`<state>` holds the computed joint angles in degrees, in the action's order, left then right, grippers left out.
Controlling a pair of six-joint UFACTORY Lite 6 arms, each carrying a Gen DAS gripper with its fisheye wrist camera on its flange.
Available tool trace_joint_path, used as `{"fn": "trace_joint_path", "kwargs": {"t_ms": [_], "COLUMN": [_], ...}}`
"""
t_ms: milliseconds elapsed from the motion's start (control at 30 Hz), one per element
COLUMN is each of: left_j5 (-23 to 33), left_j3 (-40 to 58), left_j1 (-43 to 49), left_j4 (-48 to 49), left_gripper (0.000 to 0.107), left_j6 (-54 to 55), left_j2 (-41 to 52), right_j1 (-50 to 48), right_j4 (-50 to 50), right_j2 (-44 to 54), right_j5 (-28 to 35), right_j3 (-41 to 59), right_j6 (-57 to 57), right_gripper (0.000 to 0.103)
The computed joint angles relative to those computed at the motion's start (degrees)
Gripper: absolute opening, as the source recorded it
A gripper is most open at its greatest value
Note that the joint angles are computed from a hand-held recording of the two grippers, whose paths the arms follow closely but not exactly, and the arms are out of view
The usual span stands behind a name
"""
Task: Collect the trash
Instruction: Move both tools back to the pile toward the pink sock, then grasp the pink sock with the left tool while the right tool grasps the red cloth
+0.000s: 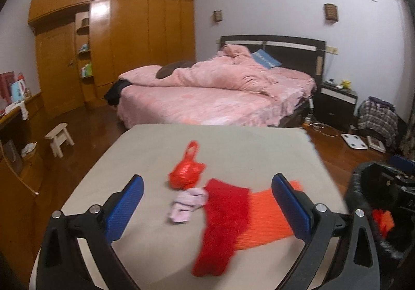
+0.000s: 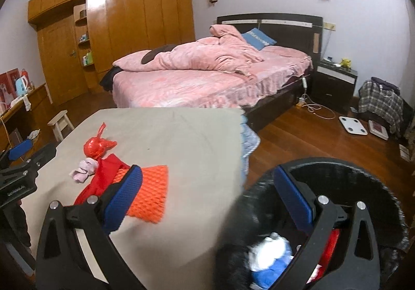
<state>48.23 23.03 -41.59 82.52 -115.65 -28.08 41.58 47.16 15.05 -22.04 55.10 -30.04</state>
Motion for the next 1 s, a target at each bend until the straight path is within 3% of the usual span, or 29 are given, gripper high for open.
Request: {"fn": "trace_joint_path", "kwargs": {"t_ms": [167, 300, 667, 767, 900, 1000], "left_j5": [-10.44, -17.89, -25.19, -27.07, -29.42, -28.97], "left_j3": [-4.11, -3.79, 0.69, 2.4, 4.4, 4.44], "left_j1": [14.39, 23.98, 35.21, 36.82, 38.09, 37.57], "left_j4": [8.22, 20.4, 52.64, 58.52, 68.56, 68.1], "left_gripper": [0.093, 0.089, 0.075, 0.062, 0.037, 0.034], "left_j6": [-3.32, -12.88, -39.3, -43.84, -51.49, -51.2], "left_j2": [0.6, 7.3, 22.68, 24.94, 27.75, 27.9], "right_j1": [1.81, 2.78, 3.8, 3.88, 4.03, 4.01], "right_j4": [1.8, 4.01, 10.0, 11.38, 12.44, 12.5], "right_j2": [9.44, 15.68, 24.97, 26.22, 26.58, 26.52], "right_j5": [0.84, 2.0, 4.49, 4.88, 4.91, 4.96], "right_j3": [9.42, 16.15, 26.24, 27.66, 28.06, 28.01], "right_j6": [-1.89, -4.52, -11.26, -13.01, -14.36, -14.36], "right_gripper": [0.098, 0.098, 0.098, 0.098, 0.098, 0.098]}}
